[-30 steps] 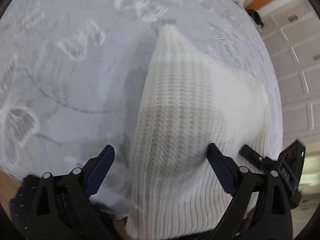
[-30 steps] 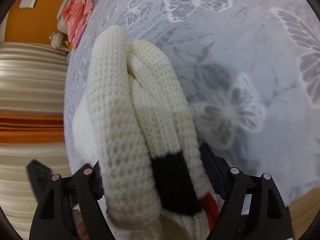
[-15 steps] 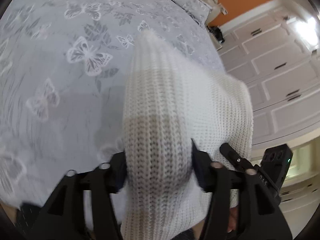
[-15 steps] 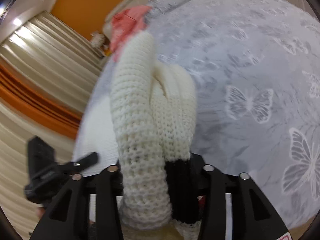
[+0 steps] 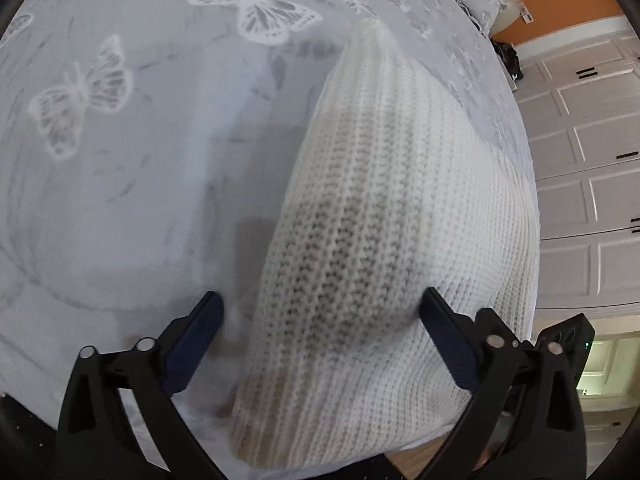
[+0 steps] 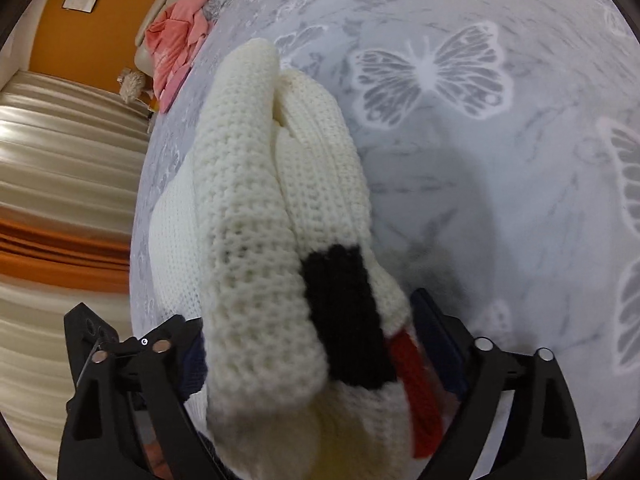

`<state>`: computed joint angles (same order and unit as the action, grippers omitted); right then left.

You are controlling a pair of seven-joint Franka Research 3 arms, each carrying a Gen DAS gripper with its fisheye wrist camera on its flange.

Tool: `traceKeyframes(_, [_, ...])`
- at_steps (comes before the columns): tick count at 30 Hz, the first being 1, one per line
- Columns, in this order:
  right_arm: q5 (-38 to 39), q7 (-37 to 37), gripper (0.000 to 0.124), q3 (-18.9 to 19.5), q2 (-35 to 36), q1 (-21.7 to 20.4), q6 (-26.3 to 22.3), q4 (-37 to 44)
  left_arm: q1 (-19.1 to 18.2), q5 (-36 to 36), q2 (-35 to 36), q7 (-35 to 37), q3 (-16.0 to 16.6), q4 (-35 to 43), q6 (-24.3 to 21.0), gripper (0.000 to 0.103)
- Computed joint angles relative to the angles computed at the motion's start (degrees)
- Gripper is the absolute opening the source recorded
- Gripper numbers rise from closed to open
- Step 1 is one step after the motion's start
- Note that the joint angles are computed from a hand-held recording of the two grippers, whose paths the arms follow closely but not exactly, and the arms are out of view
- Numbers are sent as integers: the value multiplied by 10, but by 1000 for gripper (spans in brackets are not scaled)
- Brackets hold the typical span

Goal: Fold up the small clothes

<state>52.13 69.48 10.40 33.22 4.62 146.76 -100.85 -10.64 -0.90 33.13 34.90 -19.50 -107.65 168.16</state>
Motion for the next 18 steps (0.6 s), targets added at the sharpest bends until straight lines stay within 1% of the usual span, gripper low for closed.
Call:
traceKeyframes(1, [-3, 4, 98, 0, 1, 4, 2, 2, -11, 7, 4, -6, 11, 11, -13, 98])
traceKeyframes(2, [-12, 16, 98, -4, 5, 12, 6, 7, -20, 14, 8, -12, 20, 23, -24, 98])
traceKeyframes(3, [-25, 29, 90, -8, 8, 20, 8, 15, -20, 17, 11, -9, 20, 32, -32, 98])
traceKeyframes(4, [-30, 24, 75, -6, 8, 21, 12, 17, -12, 18, 16, 9, 9, 40, -35, 92])
traceKeyframes(5, [-28, 15, 50, 1, 12, 14, 0, 26, 5, 9, 20, 33, -12, 43, -26, 65])
traceKeyframes(6, [-21, 13, 46, 5, 9, 8, -7, 24, 18, 1, 21, 51, -27, 48, -35, 56])
traceKeyframes(7, [-19, 15, 44, 5, 2, 8, -4, 20, 15, -2, 13, 51, -24, 46, -39, 50])
traceKeyframes(8, [-25, 14, 42, 2, -10, 13, 3, 13, 20, -9, 8, 59, -30, 46, -40, 44])
traceKeyframes(10, [-30, 6, 40, 1, -39, 20, 19, -3, 28, -23, -16, 75, -39, 32, -38, 40])
traceKeyframes(11, [-30, 6, 40, 1, -47, 24, 22, -4, 26, -24, -26, 79, -35, 28, -39, 39])
traceKeyframes(13, [-33, 10, 40, 1, -62, 32, 29, 2, 8, -10, -63, 78, -15, 17, -54, 38])
traceKeyframes(15, [-19, 0, 40, 5, -92, 33, 35, -11, -10, 6, -93, 74, 5, 7, -65, 38])
traceKeyframes(18, [-5, -16, 40, 5, -128, 41, 41, -22, -33, 35, -147, 71, 26, -11, -85, 37])
